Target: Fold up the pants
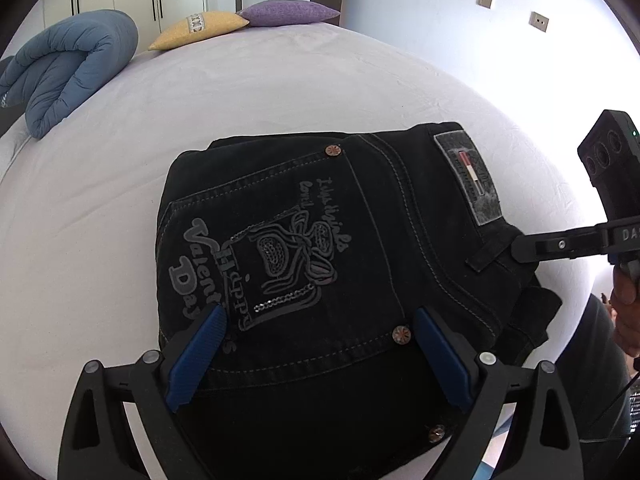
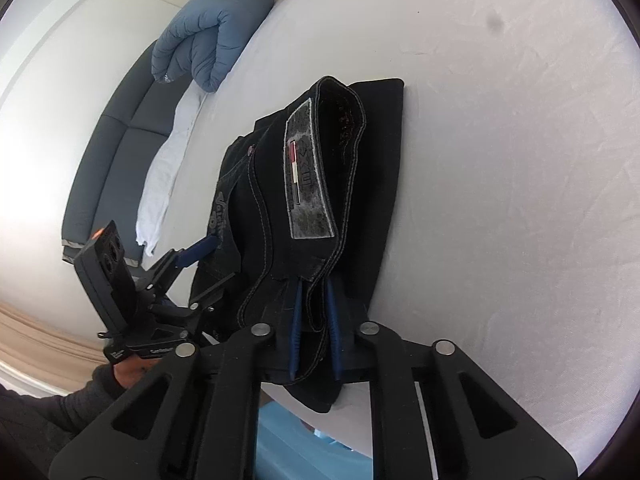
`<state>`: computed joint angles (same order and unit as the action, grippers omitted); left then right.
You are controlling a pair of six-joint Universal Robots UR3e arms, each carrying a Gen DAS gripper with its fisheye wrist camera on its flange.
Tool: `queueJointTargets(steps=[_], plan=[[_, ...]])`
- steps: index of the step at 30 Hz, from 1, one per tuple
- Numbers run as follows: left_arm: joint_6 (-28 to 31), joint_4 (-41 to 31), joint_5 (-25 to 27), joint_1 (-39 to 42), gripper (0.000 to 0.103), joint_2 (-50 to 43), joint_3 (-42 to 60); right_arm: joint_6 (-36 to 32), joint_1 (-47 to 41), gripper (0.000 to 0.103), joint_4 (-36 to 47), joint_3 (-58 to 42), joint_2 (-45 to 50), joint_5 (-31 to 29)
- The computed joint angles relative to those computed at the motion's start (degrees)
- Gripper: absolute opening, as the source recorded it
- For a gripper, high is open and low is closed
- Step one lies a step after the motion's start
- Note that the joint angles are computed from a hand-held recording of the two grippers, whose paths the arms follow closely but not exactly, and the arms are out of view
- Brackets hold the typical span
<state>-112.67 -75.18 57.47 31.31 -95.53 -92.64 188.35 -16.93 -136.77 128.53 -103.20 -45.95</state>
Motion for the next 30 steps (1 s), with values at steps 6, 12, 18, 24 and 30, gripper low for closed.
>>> queueJointTargets(steps=[6,12,18,24,30], plan=[[3.6,-10.4,-1.5,3.3,0.095,2.1,3.2,-0.4,1.1,0.006,5.6,-2.9,-4.4,-2.6],[5.1,-6.2,0.3,2.6,0.097,2.5,-1.2,0.7,-0.3,0.006,8.2,-0.4,-5.8,-1.5],[2.8,-2.2,-0.5,0.9,0.097,5.2,-4.4,3.9,2.4,0.006,-2.7,-0.5,0.6,-4.8],[2.6,-2.5,-1.4,2.9,0.096,6.2,-5.3,0.9,1.4,0.006,-1.3,-3.7,3.6,-4.0],[5.5,-4.1,-2.7,3.9,0.099,7.3,-6.5,-1.9,-7.0,0.025,1.9,8.1,-5.6,0.7]])
